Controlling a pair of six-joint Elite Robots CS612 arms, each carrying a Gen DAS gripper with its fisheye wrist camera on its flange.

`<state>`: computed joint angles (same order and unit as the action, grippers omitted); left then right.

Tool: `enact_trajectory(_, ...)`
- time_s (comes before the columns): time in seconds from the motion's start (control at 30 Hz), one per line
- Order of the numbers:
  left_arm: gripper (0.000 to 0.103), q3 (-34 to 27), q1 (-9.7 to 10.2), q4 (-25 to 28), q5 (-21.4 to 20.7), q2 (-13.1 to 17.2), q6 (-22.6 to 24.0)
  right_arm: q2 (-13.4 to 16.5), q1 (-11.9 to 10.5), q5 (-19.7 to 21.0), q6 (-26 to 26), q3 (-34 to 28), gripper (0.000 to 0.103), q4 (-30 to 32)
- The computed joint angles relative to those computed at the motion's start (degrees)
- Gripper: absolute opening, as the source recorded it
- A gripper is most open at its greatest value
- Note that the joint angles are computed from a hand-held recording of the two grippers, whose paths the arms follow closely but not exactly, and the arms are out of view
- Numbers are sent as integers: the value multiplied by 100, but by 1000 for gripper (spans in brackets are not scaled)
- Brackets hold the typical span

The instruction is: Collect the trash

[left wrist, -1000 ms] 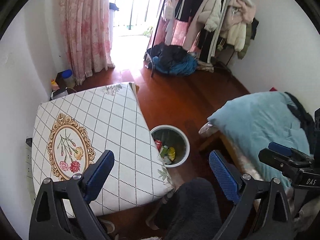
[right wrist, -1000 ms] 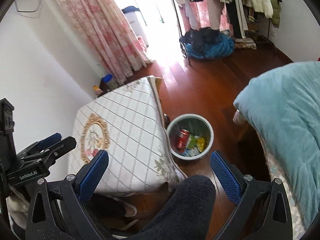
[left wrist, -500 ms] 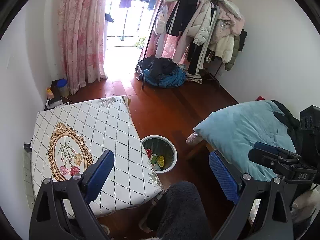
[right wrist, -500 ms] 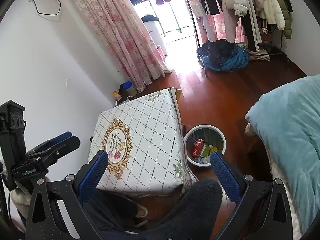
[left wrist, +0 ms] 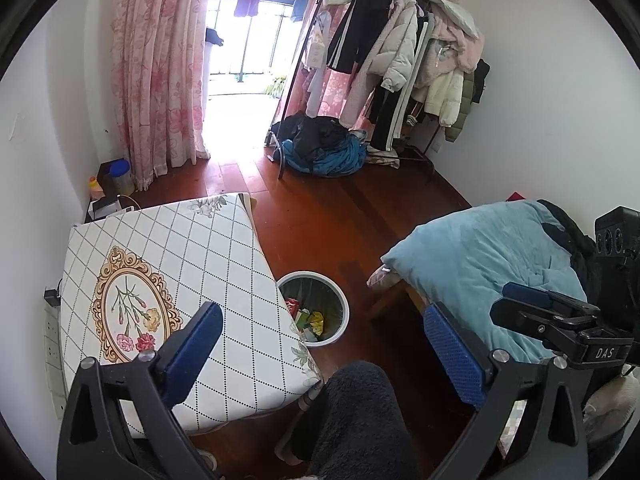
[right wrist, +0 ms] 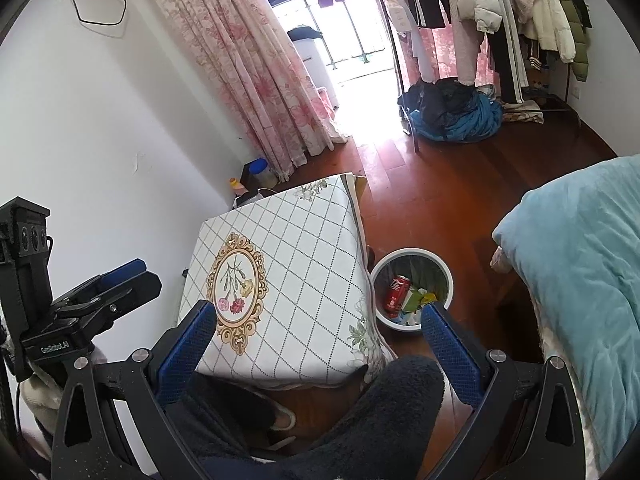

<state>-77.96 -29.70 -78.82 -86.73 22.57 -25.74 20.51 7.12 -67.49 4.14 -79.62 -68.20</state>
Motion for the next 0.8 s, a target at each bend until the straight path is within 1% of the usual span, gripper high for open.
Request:
enact_trajectory(0.37,103,23,-32,11,-31,-20,-1,18,2,6,-7,-24,103,38)
enact_trajectory(0.8,103,-3,-15,24,-99,-19,-2,35,-5,26,-76,-73,103,130)
